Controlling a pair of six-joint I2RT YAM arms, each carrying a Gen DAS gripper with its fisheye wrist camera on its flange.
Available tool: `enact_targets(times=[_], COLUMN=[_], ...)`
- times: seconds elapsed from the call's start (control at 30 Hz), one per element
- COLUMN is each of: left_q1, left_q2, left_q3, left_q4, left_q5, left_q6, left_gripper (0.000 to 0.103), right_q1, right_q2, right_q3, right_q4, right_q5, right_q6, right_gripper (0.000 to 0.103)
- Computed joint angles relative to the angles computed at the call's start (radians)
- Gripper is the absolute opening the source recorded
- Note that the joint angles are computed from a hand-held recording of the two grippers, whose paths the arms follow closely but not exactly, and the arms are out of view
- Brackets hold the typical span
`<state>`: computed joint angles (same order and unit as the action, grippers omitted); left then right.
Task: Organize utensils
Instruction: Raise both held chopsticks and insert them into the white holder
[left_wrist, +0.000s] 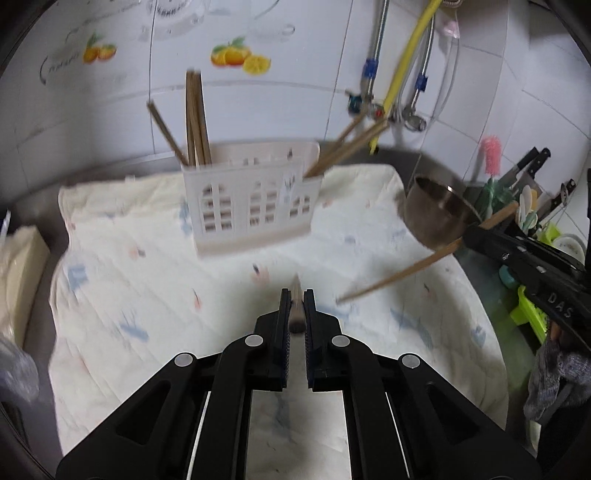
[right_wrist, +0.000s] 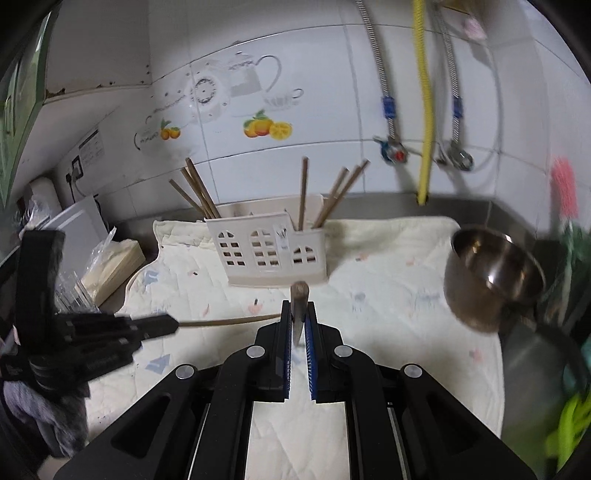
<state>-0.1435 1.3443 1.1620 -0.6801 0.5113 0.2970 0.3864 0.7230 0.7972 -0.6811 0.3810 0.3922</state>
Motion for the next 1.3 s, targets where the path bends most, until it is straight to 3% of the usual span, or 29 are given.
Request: enact_targets(times=[0.53, 1.03, 1.3], left_q1=[0.025, -0.01, -0.013], left_q2=[0.237, 0.572, 0.7], left_q3=[0.52, 1.176, 1.279], left_q4=[-0.172, -0.216, -0.203], left_q5=[0.07, 0.01, -0.051], left_q6=[-0.032, -0.211, -0.237], left_gripper=[0.005, 0.005, 0.005], right_q1=[-0.192, -0.312, -0.353], right_q2=[0.291, 0.562, 0.693], right_q3=[0.405, 0.774, 0.864], right_q4=[-0.025, -0.045, 0.018], right_q5=[-0.222, -0.309, -0.305], right_q6=[-0.217, -0.266, -0.269], right_gripper=[0.007, 0.007, 0.007])
